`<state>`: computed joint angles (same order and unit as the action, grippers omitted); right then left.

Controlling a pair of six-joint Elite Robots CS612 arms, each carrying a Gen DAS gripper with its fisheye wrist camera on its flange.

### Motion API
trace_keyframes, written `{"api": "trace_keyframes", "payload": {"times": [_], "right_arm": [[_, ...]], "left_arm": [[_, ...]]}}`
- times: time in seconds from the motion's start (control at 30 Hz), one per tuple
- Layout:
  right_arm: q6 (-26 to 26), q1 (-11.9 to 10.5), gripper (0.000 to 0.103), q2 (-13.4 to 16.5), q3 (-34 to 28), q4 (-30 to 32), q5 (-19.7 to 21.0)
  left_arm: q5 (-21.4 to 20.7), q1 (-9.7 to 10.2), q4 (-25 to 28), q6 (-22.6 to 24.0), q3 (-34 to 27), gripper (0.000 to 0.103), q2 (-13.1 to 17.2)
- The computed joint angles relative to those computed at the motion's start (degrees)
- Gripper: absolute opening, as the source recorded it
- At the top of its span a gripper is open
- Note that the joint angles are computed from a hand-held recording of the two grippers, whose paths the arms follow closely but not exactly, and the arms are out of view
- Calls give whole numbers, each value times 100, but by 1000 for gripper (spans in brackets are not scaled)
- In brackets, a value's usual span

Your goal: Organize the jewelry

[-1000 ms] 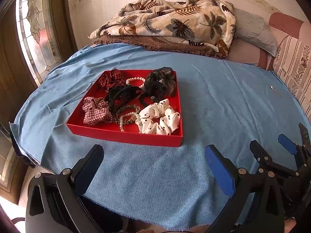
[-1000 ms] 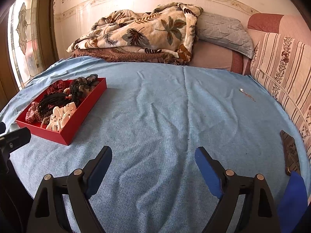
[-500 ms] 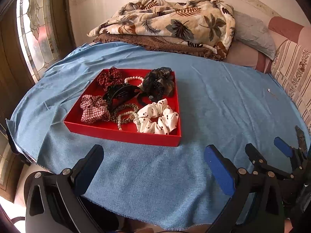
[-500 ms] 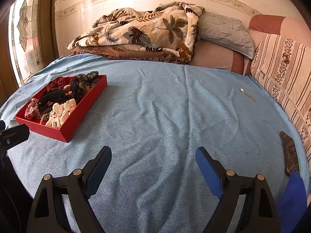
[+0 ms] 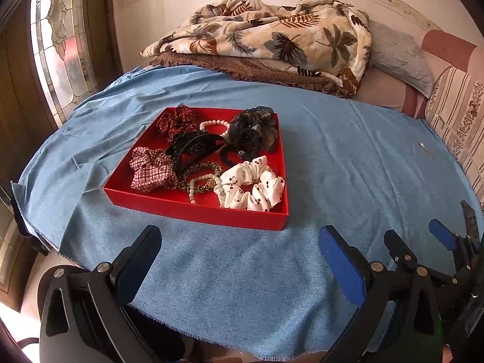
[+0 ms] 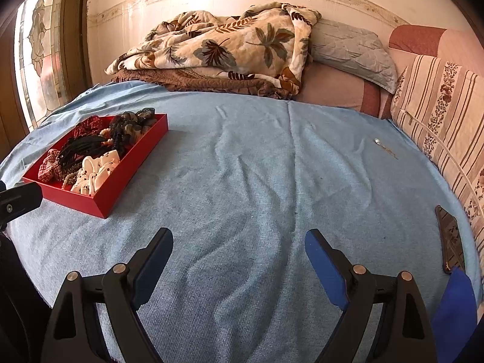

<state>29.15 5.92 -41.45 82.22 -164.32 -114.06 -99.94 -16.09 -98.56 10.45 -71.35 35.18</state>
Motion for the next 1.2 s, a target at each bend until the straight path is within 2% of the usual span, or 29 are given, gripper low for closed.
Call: {"api": "trace_keyframes", "payload": {"times": [0.33, 0.57, 0.97, 1.2], "right_arm": [[-64, -8, 92, 0, 14, -93, 50], [-136, 16, 93, 42, -70, 57, 65], [-254, 101, 93, 54, -105, -15, -85], [-153, 85, 93, -17, -37, -50, 76]], "left_arm": [[60, 10, 8, -24, 37, 103, 0], [134, 18, 3, 12, 79, 103, -9], [121, 60, -21, -82, 134, 103, -19], [260, 31, -79, 35, 122, 103, 0]]}}
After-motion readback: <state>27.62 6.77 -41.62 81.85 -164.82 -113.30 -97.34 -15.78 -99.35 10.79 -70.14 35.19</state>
